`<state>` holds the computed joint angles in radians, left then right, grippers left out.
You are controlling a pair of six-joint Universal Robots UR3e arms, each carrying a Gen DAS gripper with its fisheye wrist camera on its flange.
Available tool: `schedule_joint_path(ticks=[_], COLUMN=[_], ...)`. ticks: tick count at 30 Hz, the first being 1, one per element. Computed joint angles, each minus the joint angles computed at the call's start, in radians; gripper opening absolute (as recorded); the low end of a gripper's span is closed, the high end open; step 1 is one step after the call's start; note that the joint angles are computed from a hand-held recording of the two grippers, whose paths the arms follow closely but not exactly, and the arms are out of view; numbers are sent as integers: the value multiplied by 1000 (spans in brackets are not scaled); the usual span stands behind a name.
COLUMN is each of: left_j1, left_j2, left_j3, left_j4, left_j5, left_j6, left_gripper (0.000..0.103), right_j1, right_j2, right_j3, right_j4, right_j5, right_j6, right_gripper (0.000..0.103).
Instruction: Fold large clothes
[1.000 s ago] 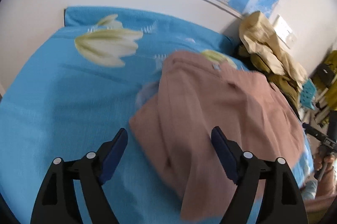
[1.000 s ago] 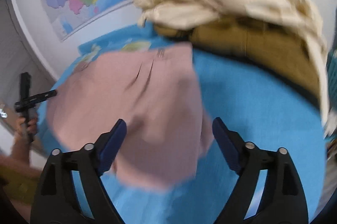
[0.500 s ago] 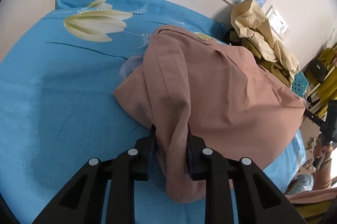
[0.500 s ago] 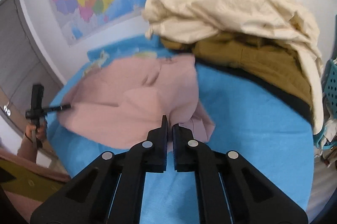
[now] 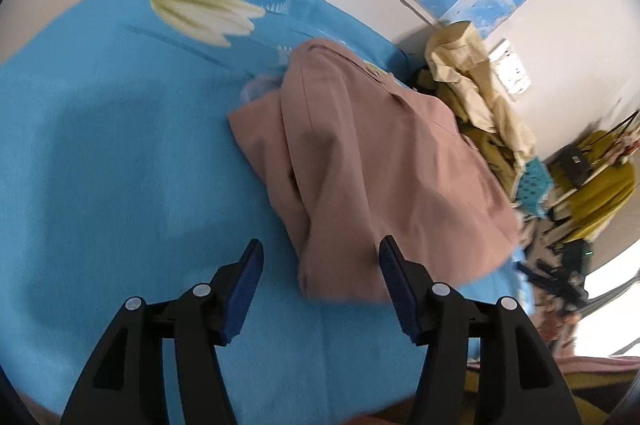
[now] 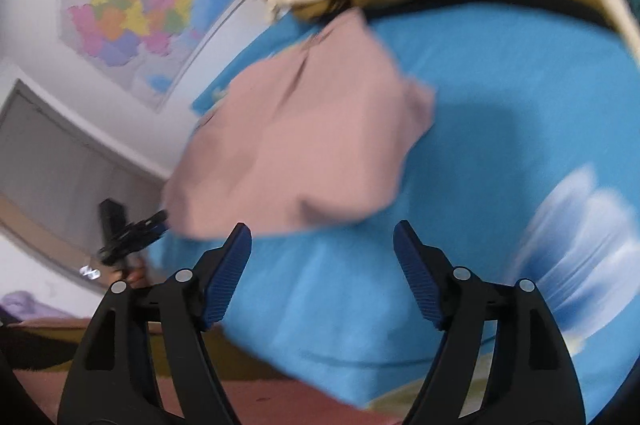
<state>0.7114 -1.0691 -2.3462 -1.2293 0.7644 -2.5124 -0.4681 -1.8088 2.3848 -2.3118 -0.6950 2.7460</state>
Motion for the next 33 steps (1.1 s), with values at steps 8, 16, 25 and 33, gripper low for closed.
schedule_joint_path(ticks=[8, 16, 25, 33], left_j1=[-62, -233, -423, -465], left_j2=[126, -159, -493, -614], left_j3=[-20, -93, -28, 62], left_j4=[-220, 278, 905, 1009], left_j5=[-22, -124, -61, -15], left_j6=[87, -227, -633, -749], left_gripper=[63, 83, 86, 72], right_j1=[157, 255, 391, 449], right_j2=[272, 442, 632, 742], right_j3=[-41, -64, -204, -363], right_j4=[-383, -791, -1043, -1034], right_j5=[-3, -108, -281, -336], right_j6=[257, 521, 733, 772], right_gripper=[80, 92, 98, 93])
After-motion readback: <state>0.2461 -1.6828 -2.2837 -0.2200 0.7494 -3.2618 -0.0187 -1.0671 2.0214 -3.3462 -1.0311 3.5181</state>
